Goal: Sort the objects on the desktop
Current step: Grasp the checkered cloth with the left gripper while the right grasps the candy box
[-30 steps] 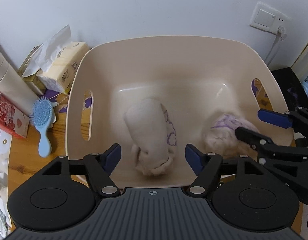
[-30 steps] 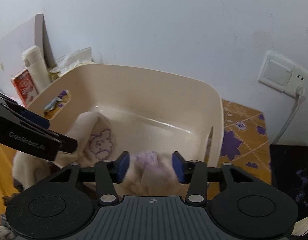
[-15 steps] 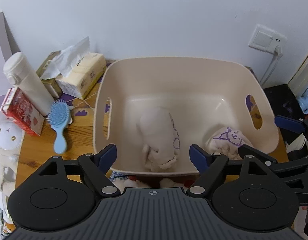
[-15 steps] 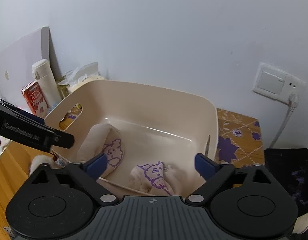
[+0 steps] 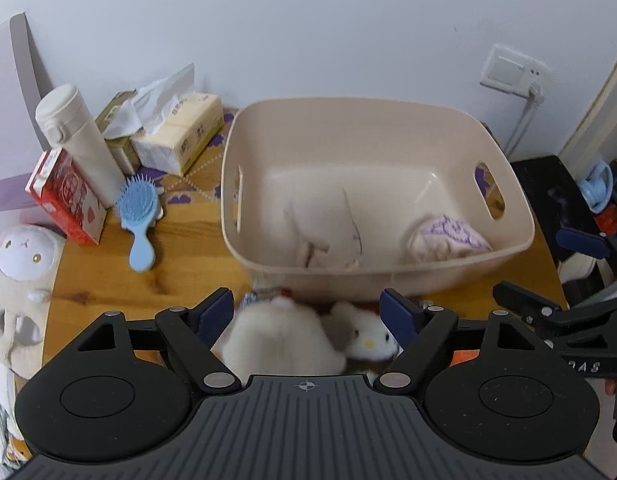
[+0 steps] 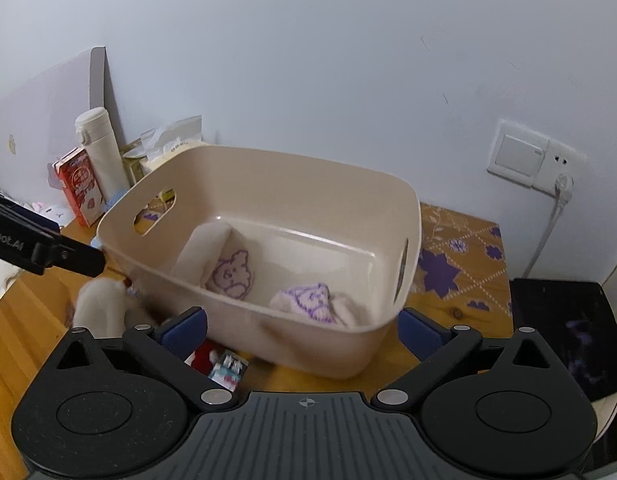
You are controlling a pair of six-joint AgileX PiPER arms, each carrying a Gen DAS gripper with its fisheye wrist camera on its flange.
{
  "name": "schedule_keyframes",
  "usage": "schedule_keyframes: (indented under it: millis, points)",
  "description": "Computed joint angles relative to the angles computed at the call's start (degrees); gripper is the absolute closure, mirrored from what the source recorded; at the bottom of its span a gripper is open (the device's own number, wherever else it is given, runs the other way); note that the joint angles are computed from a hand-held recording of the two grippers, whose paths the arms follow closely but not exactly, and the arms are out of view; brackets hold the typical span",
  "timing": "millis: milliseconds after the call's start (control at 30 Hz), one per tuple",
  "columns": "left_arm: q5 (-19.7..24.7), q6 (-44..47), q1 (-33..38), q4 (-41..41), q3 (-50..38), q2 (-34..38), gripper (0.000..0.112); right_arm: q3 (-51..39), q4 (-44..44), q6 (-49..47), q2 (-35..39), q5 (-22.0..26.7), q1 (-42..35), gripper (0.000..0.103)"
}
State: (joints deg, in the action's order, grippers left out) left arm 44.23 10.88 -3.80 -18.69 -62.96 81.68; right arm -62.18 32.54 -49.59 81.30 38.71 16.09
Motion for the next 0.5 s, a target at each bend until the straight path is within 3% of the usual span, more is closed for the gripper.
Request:
schedule_keyframes:
  millis: [500]
  points:
    - [0.24,3.45,-2.56,0.86,12.57,-9.83,0.031,9.86,-0.23,-2.50,-7.30,2.91,-2.68,0.000]
